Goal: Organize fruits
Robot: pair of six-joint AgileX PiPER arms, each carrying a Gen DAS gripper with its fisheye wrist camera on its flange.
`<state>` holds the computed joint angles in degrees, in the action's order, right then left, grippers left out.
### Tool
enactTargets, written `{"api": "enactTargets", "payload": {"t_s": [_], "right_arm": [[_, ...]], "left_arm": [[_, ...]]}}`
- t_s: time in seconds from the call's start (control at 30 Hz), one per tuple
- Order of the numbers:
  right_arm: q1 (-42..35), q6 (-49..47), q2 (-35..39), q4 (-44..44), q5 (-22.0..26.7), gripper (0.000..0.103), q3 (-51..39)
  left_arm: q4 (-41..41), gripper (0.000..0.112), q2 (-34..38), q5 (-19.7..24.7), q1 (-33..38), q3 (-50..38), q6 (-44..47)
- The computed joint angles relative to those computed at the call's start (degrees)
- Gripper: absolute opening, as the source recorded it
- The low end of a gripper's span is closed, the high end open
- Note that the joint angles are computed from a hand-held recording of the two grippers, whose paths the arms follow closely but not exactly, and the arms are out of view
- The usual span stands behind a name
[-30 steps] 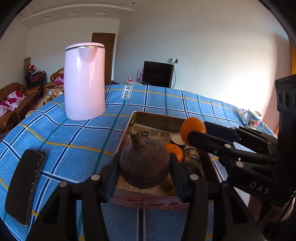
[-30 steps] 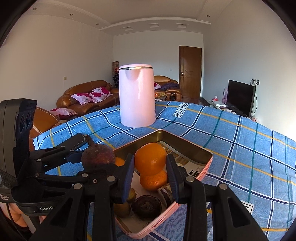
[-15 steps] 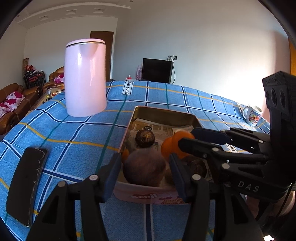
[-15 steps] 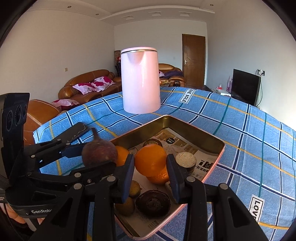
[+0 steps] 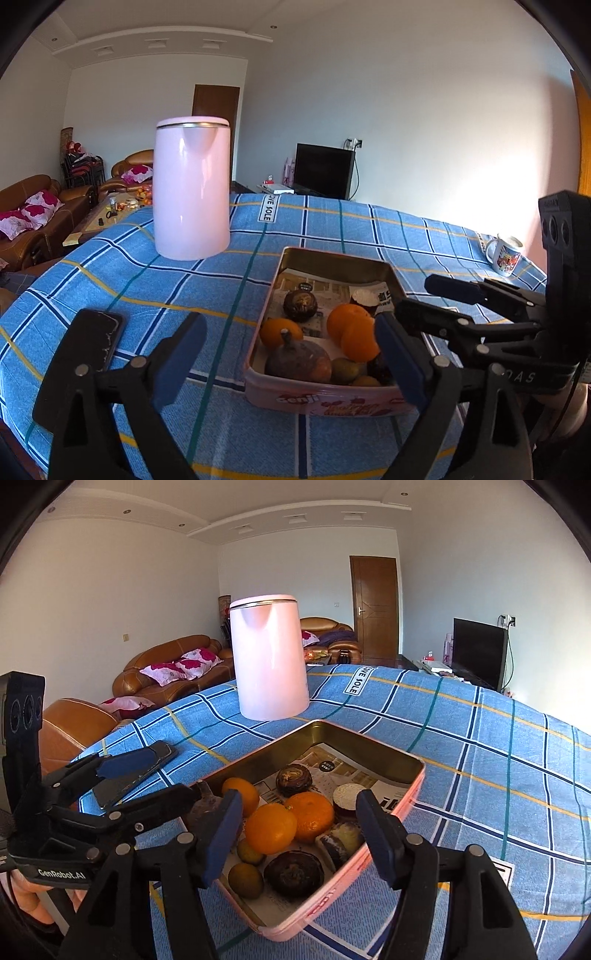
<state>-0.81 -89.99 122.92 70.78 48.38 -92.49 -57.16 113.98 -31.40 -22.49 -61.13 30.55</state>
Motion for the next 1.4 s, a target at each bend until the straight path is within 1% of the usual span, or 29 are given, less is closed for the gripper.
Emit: {"api": "enactTargets", "payload": {"t_s": [0.07,0.13,0.47,0.6,0.67,0.9,1.4], "right_arm": [[-1.2,-1.4,-1.4,1.6,-0.1,0.066,2.0],[-2.4,-2.8,-2.6,3.2,-0.1,0.07,3.9],[-8.1,-10.2,-7.4,9.5,1.6,0.073,11.7],[-10.0,-14.0,-9.5,12.4,1.6,0.075,15.2],[-10.8,-14.9,-10.1,13.2,2.0,0.076,16.1],[-13.6,-16.6,-11.4,14.8,3.8,0.076,18.2],[-15.2,-19.2,-13.0,16.0,5.0,0.077,21.1]], "left_arm": [[1.0,0.096,-0.7,-0.5,-0.3,0.7,-0.9],[0.7,0.097,-1.0,-1.5,-1.0,1.0,-0.7],[-2.4,0.098,-1.1,-3.1,-3.6,0.1,2.3],[-4.2,0.099,-1.0,-3.9,-5.1,-0.7,4.6],[-5.0,0.1,-0.9,-4.0,-5.7,-1.3,5.8],[-6.6,0.1,-0.9,-4.3,-7.1,-2.0,8.1],[-9.3,0.102,-1.0,-4.4,-8.4,-3.0,11.0]]}}
